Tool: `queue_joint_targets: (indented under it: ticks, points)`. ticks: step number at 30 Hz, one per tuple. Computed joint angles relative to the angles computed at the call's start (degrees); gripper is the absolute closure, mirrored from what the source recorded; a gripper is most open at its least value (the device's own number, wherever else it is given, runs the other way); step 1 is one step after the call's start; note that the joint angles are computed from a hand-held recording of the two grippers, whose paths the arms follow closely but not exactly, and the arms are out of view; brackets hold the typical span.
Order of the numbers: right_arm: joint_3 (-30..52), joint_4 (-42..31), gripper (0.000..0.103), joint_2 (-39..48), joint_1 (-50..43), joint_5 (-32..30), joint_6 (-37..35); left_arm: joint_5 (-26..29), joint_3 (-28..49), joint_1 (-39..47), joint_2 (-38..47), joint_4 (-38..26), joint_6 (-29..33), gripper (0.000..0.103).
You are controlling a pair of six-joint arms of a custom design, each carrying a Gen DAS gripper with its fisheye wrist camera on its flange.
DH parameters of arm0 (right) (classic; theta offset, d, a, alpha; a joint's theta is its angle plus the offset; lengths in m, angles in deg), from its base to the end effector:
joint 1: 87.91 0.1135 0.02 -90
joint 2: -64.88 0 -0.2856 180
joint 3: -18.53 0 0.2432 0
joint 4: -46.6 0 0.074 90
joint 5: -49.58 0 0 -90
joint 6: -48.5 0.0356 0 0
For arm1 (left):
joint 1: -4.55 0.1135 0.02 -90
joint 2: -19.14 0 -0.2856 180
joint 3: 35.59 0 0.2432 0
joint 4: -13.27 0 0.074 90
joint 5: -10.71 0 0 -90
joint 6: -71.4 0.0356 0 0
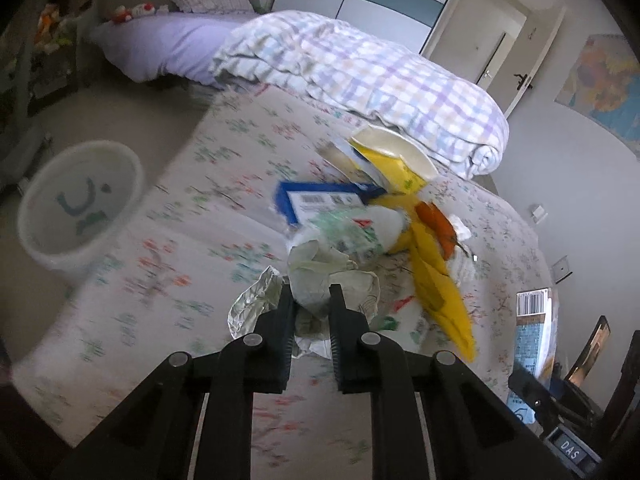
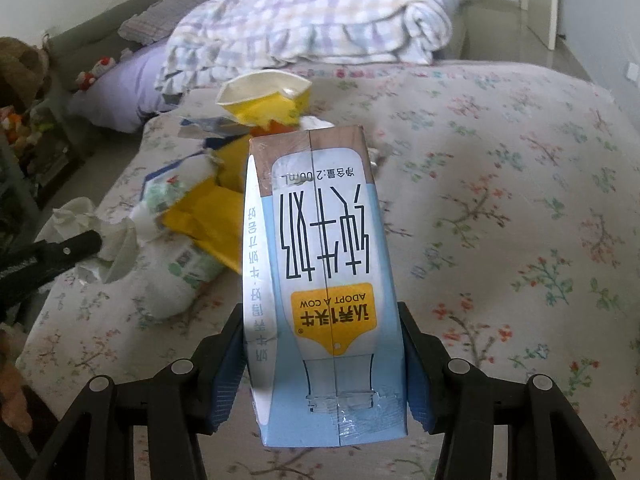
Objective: Collect trash
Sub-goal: 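Carry both items over the white bin and open both tools to drop them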
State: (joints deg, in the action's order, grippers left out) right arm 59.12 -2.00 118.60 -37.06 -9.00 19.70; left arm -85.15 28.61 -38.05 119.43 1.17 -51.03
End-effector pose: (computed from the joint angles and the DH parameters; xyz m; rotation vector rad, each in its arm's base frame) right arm 0.1011 0.0947 0.1966 0.3888 2.3937 0.1250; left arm 0.2531 -0.2278 0.1697 0.1703 2.4567 -0.4727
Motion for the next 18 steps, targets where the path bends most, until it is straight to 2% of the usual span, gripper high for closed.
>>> queue_joint_targets:
  ticks: [4,9,12,18]
  points:
    - [2.03,4.55,0.044,4.86,-0.98,-2.01,-2.37,0.22,0.33,4.73,-4.52,-4.71,5.06,0.087]
    - [6.28,10.35,0.044,12.09,-1.60,-4.11,-5.63,3.14,4.06,14.62,-6.92,-12.66,13.12,0.087]
    - [9.60,13.31,0.044,17.12,-1.64,-5.40,-7.66,4.86,7.41,21.35,-6.04,-16.64,18.90,0.087]
    - [16.86,19.53,0.044,28.02,-3.40,-10.63,-11.70,8.77,13.41,32.66,-0.15,-19.40,25.94,0.087]
